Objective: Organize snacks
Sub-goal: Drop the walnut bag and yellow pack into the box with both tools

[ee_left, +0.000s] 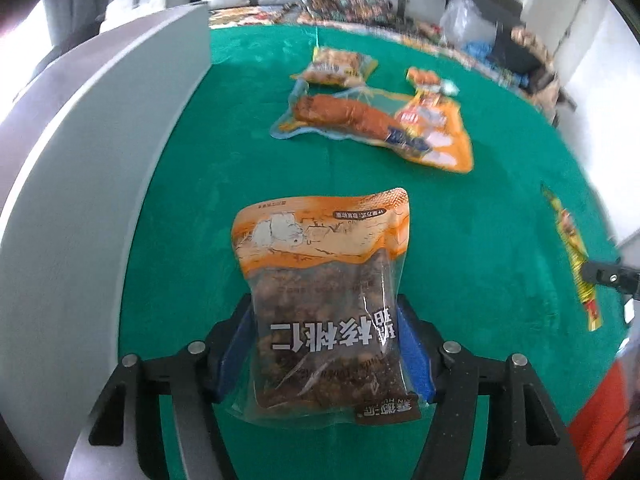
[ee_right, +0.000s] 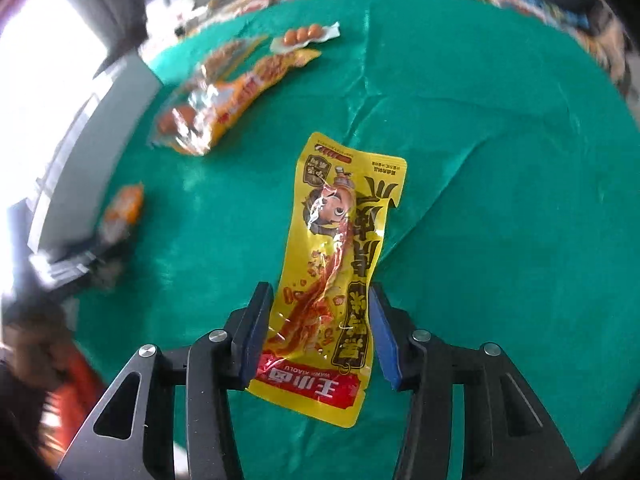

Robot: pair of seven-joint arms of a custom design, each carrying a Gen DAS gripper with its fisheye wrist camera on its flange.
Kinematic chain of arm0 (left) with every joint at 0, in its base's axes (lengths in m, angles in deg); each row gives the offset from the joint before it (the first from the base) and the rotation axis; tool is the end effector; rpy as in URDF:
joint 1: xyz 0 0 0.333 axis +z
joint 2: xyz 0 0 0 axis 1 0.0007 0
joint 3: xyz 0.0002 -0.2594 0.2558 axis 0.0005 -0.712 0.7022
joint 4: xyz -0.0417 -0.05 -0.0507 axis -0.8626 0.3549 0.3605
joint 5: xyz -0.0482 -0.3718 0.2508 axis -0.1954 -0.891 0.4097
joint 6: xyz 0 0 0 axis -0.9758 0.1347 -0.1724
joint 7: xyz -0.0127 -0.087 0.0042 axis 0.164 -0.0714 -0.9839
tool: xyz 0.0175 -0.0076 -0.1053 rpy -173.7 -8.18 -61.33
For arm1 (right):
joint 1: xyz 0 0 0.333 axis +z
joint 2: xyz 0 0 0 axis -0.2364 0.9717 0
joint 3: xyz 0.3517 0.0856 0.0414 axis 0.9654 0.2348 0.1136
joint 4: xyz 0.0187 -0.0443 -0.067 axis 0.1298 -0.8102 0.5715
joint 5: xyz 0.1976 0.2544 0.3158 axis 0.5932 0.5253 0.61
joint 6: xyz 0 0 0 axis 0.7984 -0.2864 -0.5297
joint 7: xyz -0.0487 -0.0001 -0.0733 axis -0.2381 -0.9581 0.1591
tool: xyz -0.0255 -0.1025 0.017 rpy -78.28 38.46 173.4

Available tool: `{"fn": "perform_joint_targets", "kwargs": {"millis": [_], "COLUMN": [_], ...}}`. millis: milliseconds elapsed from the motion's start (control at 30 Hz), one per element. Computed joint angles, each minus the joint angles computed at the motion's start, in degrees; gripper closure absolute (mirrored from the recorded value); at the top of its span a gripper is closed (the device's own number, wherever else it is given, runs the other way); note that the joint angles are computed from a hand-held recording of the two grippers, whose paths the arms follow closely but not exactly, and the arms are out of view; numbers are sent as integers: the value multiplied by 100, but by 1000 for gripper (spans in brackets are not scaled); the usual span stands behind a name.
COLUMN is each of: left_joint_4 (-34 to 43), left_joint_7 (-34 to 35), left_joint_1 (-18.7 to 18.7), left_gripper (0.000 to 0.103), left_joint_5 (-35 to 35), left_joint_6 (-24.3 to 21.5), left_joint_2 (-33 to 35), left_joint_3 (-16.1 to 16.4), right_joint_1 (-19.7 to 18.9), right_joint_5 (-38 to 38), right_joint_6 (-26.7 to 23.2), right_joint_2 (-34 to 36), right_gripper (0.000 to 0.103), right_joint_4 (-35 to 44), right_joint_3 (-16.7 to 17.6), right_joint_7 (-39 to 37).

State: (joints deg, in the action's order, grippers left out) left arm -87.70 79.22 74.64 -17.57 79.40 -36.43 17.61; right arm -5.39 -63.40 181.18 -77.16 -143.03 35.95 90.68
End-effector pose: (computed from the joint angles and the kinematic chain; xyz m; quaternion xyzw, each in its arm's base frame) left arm 0.6115 -0.3243 0.4830 -0.7329 0.6289 -0.2316 0.1174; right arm 0.6708 0.1236 0.5404 -0.7747 0.5888 0.0276 0.2290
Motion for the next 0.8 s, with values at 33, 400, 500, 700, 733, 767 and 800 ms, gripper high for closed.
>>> {"fn": "perform_joint_targets", "kwargs": {"millis": [33,400,500,700,733,767,800], "left_joint_4": [-179,-1595,-1889,-2072,-2125,-2244,-2442], "left_joint_7": [-113,-1156,-1368,-1965,-2022,-2127,-2247], "left_joint_1": [13,591,930,1533,1524,1516,1489], "left_gripper": [38,37,36,18,18,18,18], "left_joint_5": [-80,92,423,1098,1125,1140,1140], "left_joint_6": [235,725,127,-1588,-1744,-1780,-1717], "left_joint_2": [-141,-2350,-2927,-3301,-3365,-3468,-3633], "left_joint_3": [-4,78,87,-45,-22,10,37], "right_joint_1": [-46,340,679,1580,1748,1846,1907], "right_joint_5": [253,1688,1938,1610,1370,1185,1073], "right_joint_6": [-81,-456,-606,-423,-498,-588,-632], "right_joint_2": [-25,78,432,1349,1580,1718,1812], "right_gripper": [54,53,53,27,27,27,27], "right_joint_4": [3,972,1709,2954,3231,3404,3510], "right_joint_3": [-4,406,679,1123,1135,1124,1117], "right_joint_7": [-39,-383,-524,-336,-173,-37,84]}}
